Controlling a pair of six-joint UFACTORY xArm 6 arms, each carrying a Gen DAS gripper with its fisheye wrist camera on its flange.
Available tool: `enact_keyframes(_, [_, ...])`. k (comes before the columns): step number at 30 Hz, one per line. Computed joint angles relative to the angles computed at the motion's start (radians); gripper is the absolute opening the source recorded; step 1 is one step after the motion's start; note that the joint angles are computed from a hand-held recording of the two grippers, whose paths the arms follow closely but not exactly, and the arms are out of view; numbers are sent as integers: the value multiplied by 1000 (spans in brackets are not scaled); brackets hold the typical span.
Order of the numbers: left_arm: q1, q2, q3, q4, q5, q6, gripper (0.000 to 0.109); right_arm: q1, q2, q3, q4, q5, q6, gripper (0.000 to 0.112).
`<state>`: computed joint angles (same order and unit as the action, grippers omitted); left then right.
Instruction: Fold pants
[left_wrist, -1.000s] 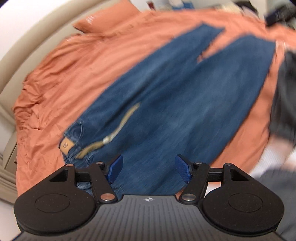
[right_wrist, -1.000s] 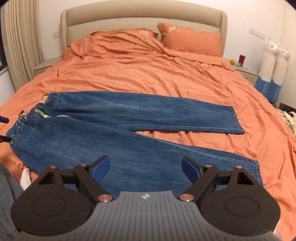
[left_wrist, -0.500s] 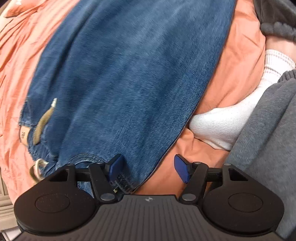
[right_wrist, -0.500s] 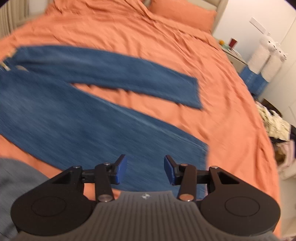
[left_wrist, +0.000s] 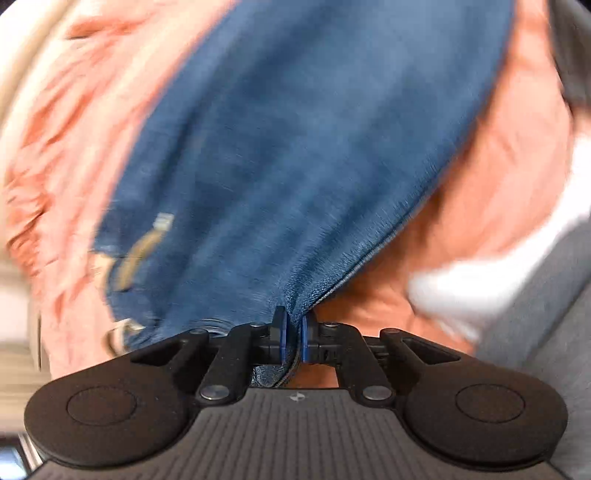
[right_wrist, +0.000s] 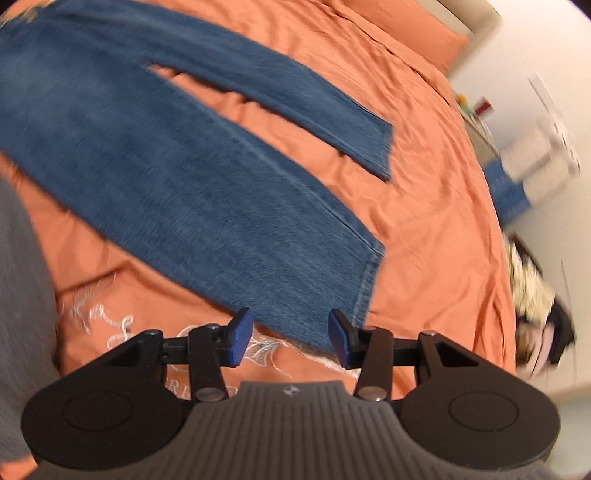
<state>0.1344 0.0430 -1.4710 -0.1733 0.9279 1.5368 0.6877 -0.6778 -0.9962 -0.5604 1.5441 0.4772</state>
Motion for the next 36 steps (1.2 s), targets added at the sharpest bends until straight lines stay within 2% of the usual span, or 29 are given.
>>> enact_keyframes(3, [15, 0, -37, -99, -12, -93, 7, 44, -26, 68, -43, -20, -73, 42])
enact_keyframes(6, [15, 12, -70, -142, -27, -203, 7, 42, -44, 123, -46, -59, -142, 42])
enact_keyframes(9, [9, 25, -89, -156, -50, -303, 7, 35, -49, 170, -43, -89, -206, 42])
enact_keyframes(13, [3, 41, -132, -141, -42, -423, 7, 36, -39, 225, -106, -116, -234, 41])
enact_keyframes(15, [20, 4, -134, -143, -4, -460, 7, 29, -32, 245, -133, -133, -251, 40])
enact_keyframes(16, [19, 3, -141, -139, 2, -485, 7, 22, -29, 253, -142, -144, -260, 37])
enact_keyframes(18, [20, -19, -136, -141, 12, -519, 7, 14, -29, 266, -162, -164, -268, 22])
enact_keyframes(19, [21, -20, -135, -148, 6, -521, 6, 14, -33, 271, -174, -171, -268, 10])
enact_keyframes(21, [23, -38, -117, -164, -12, -521, 6, 18, -53, 281, -208, -182, -262, 6])
enact_keyframes(22, [22, -51, -102, -170, -26, -525, 6, 21, -61, 281, -229, -179, -252, 0])
enact_keyframes(25, [19, -67, -80, -198, -82, -520, 6, 13, -73, 257, -275, -182, -222, 0])
enact_keyframes(29, [11, -49, -112, -231, -147, -514, 6, -41, -29, 169, -353, -213, -202, 0])
enact_keyframes(31, [-3, -27, -149, -221, -173, -518, 6, -102, 19, 101, -374, -248, -201, 0])
enact_keyframes(36, [-51, 135, -377, -128, -164, -587, 5, -283, 207, -106, -372, -367, -206, 0])
